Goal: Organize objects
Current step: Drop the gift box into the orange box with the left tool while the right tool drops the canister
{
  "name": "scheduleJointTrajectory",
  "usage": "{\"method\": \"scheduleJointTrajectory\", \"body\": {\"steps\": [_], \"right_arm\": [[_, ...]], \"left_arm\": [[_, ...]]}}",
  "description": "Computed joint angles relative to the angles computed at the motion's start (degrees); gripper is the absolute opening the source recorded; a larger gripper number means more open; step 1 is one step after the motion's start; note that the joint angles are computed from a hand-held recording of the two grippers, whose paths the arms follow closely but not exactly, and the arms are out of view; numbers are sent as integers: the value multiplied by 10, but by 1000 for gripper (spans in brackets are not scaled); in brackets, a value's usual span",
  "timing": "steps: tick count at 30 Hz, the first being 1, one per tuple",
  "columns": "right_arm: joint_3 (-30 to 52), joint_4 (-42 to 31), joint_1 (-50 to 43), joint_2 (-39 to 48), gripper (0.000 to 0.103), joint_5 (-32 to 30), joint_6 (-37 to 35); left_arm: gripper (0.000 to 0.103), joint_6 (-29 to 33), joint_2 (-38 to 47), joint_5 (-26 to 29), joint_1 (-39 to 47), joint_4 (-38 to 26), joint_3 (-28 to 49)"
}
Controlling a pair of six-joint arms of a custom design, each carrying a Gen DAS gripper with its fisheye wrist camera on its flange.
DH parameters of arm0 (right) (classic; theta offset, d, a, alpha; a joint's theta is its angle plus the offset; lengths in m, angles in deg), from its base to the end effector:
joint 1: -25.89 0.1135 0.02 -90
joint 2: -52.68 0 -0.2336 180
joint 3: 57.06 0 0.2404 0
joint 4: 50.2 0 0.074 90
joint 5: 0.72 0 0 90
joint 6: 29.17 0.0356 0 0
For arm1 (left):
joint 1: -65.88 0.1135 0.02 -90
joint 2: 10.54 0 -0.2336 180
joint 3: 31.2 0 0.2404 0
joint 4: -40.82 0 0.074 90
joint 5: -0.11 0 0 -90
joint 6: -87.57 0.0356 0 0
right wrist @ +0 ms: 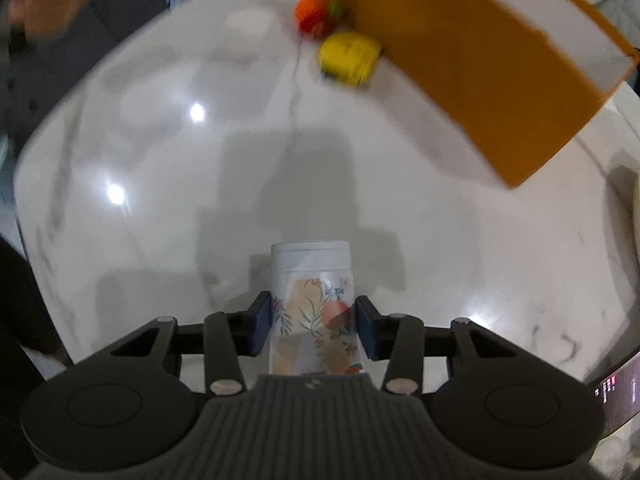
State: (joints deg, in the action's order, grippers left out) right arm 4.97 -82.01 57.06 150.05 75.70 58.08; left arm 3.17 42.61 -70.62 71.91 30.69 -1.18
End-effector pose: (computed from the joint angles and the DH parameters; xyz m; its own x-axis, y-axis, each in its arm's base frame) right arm 0.2423 0.1563 0.1060 -0.7597 -0.5141 -0.3983 -0.6183 0.7607 0.1975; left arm 0.1911 0.0084 0.1470 -0.5257 0.0371 -0.8499 0.2277 0.9687 -0.0985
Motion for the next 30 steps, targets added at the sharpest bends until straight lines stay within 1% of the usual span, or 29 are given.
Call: {"method": "scheduleJointTrajectory", "body": {"steps": [4,7,9,10,14,16,18,23,25,27,30], "right_arm": [[-10,32,-41,-69,47,-50,29],[4,48,-71,-91,47,-81,48],[30,49,-90,-85,47,-88,54],[48,51,-101,-75,47,-86,62],[110,66,-136,-34,47,-79,101],[165,59,-148,8,47,-66,110],[201,64,-153,38,47,-50,129],[274,116,-159,125,47,-19,191],[306,133,-153,167,47,14,203],[345,130,-146,206,47,54,204],[396,133,-141,265,47,96,191]], "left_arm": [[92,0,14,6,24,2,11],[92,-11,25,0,34,14,27],[92,-9,40,-26,23,25,44],[92,-8,52,-53,9,31,57],[92,-21,117,-96,-12,45,108],[92,-17,153,-108,-17,53,131],[92,-17,196,-127,-25,58,159],[92,-20,296,-179,-41,48,230],[92,-16,334,-198,-49,42,257],[92,-11,371,-223,-58,36,280],[92,-14,418,-246,-65,46,303]]}}
